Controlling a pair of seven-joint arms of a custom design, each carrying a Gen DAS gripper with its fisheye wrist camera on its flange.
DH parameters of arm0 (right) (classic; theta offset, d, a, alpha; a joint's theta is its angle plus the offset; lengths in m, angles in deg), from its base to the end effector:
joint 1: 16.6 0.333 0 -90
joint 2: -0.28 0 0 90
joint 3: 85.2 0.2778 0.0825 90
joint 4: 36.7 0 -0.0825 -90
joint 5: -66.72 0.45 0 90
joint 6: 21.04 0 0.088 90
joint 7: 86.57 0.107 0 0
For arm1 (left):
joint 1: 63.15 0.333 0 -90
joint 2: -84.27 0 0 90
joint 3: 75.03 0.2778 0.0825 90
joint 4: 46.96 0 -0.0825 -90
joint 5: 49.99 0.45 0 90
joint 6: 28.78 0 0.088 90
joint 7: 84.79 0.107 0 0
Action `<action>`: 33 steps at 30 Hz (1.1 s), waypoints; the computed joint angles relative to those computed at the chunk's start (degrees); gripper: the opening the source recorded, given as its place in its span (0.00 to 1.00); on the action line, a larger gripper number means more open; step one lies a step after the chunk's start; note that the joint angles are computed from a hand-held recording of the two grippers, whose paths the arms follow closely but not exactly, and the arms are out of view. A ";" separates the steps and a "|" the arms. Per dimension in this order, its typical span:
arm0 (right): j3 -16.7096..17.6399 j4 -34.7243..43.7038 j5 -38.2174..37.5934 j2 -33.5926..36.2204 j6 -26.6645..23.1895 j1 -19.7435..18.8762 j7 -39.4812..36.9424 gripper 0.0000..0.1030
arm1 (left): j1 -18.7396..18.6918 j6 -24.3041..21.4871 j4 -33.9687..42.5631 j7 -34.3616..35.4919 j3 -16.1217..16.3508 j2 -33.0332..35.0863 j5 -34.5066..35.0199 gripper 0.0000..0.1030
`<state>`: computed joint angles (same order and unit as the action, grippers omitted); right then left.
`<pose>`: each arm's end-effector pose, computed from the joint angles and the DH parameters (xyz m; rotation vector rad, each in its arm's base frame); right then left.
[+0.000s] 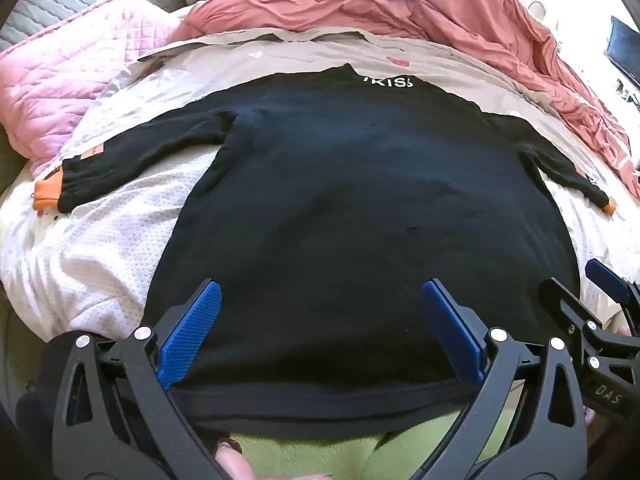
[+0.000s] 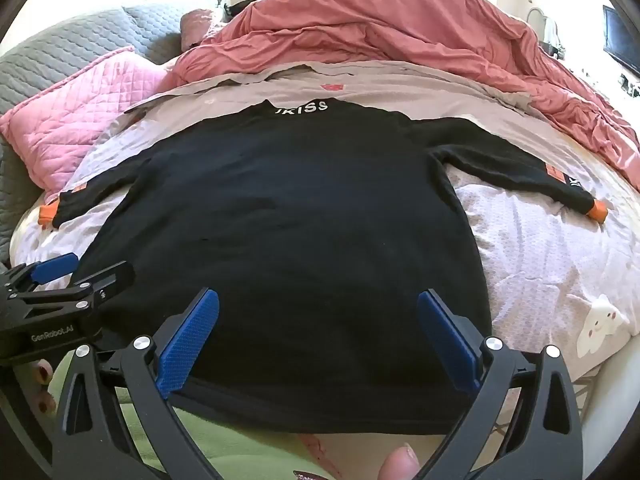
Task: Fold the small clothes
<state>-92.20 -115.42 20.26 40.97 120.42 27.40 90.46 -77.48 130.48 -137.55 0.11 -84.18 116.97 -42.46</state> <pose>0.6246 0.4964 0.2770 -1.5180 1.9960 -0.7274 0.7154 -0.2978 0.3140 -1.5244 2.2388 -0.7604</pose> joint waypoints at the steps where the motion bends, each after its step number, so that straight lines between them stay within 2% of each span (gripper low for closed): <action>1: 0.02 0.21 0.08 0.10 -0.43 0.05 -0.19 0.96 | -0.24 -0.07 0.09 -0.45 0.29 0.05 0.19 0.91; 4: 0.06 0.42 0.25 0.23 -0.55 -0.01 -0.40 0.96 | -0.73 -0.34 0.23 -1.61 0.82 0.13 0.76 0.91; 5: 0.08 0.52 0.32 0.29 -0.61 -0.04 -0.53 0.96 | -0.45 -0.47 -0.26 -1.30 0.01 -0.39 0.20 0.91; 8: 0.07 0.84 0.54 0.47 -0.87 -0.12 -0.93 0.96 | -0.96 -0.49 -0.44 -2.20 0.31 -0.62 0.61 0.91; 9: -0.27 0.46 0.00 0.11 -1.30 0.45 -0.26 0.96 | 0.22 -0.44 -0.67 -0.84 -0.60 -0.77 -0.31 0.91; 14: 0.04 0.56 -0.06 0.16 -1.68 0.24 -0.46 0.96 | -0.36 -0.42 -0.97 -1.22 -0.26 -1.08 -0.05 0.91; 16: 0.27 0.75 0.28 0.08 -2.02 0.11 -0.90 0.96 | 1.47 -0.83 -0.29 1.17 -1.48 -0.46 -1.69 0.91; 33: 0.14 1.57 1.49 1.00 -2.21 -0.08 -2.05 0.96 | 0.88 -0.49 -0.02 1.31 -0.65 -0.25 -1.61 0.91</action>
<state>-92.06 -113.85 21.76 41.97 118.22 27.32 88.40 -76.61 129.98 -137.57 1.42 -84.83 116.72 -44.07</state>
